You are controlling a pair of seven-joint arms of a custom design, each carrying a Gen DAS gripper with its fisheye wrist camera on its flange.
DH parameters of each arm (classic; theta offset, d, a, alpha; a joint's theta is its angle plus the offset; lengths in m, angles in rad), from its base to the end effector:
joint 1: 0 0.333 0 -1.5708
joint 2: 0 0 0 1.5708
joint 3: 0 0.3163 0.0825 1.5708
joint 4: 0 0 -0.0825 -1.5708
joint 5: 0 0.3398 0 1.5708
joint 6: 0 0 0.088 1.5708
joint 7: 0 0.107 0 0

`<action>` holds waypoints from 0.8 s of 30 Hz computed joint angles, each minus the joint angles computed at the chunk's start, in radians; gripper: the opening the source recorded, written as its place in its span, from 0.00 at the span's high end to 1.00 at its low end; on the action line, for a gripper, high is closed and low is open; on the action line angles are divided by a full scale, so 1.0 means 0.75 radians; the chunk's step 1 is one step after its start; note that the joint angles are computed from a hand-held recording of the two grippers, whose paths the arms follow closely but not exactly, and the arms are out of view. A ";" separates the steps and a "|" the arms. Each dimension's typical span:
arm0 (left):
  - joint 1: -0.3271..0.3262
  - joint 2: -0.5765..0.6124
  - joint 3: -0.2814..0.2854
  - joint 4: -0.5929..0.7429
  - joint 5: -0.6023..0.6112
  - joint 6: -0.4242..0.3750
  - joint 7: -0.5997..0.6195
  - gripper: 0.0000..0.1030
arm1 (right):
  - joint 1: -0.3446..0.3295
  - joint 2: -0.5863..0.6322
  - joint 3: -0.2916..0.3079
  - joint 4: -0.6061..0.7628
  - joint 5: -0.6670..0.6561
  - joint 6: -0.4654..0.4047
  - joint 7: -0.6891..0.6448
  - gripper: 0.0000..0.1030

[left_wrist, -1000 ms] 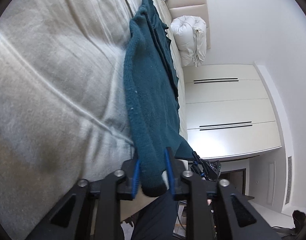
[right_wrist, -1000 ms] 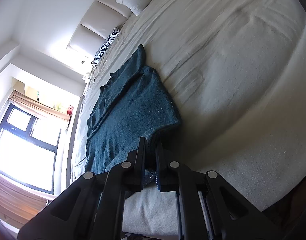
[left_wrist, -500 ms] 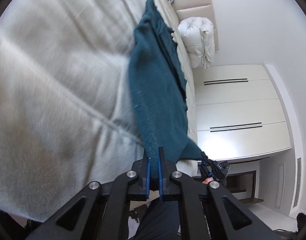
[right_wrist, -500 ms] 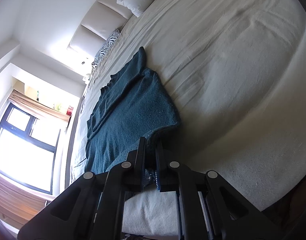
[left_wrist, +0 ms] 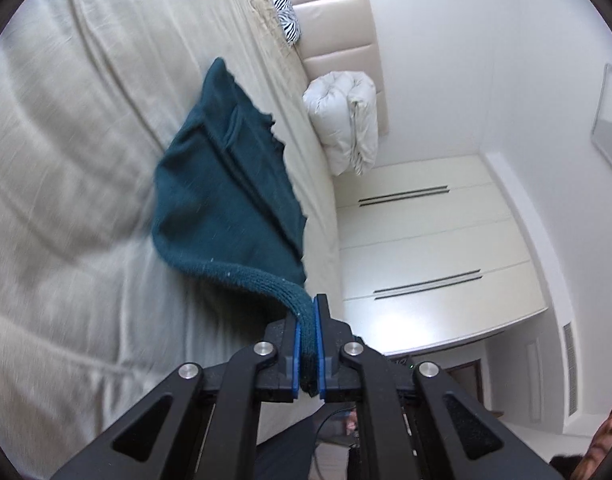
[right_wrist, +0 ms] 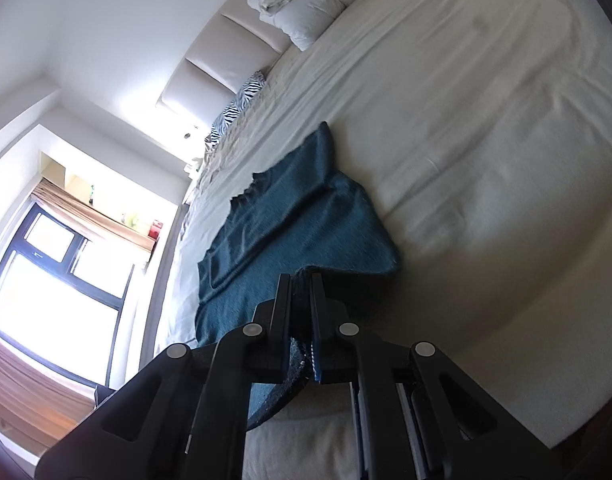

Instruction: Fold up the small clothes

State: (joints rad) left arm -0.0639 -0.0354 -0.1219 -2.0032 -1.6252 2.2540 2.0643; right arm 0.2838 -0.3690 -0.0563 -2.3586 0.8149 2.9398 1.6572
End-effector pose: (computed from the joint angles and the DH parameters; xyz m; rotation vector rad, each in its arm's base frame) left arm 0.5278 -0.1280 0.5453 1.6853 -1.2140 1.4954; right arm 0.4373 0.0493 0.5845 -0.9990 1.8705 -0.0889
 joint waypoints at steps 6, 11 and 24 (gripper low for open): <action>0.026 0.130 -0.008 0.195 0.023 0.034 -0.052 0.94 | -0.035 0.174 0.003 0.236 -0.061 -0.051 0.006 0.93; 0.056 0.283 -0.052 0.406 0.086 0.081 -0.126 0.94 | -0.087 0.338 0.021 0.431 -0.077 -0.090 0.037 0.93; 0.070 0.904 -0.159 1.223 0.537 0.162 -0.573 0.94 | -0.249 0.913 0.059 1.127 -0.327 -0.290 0.310 0.93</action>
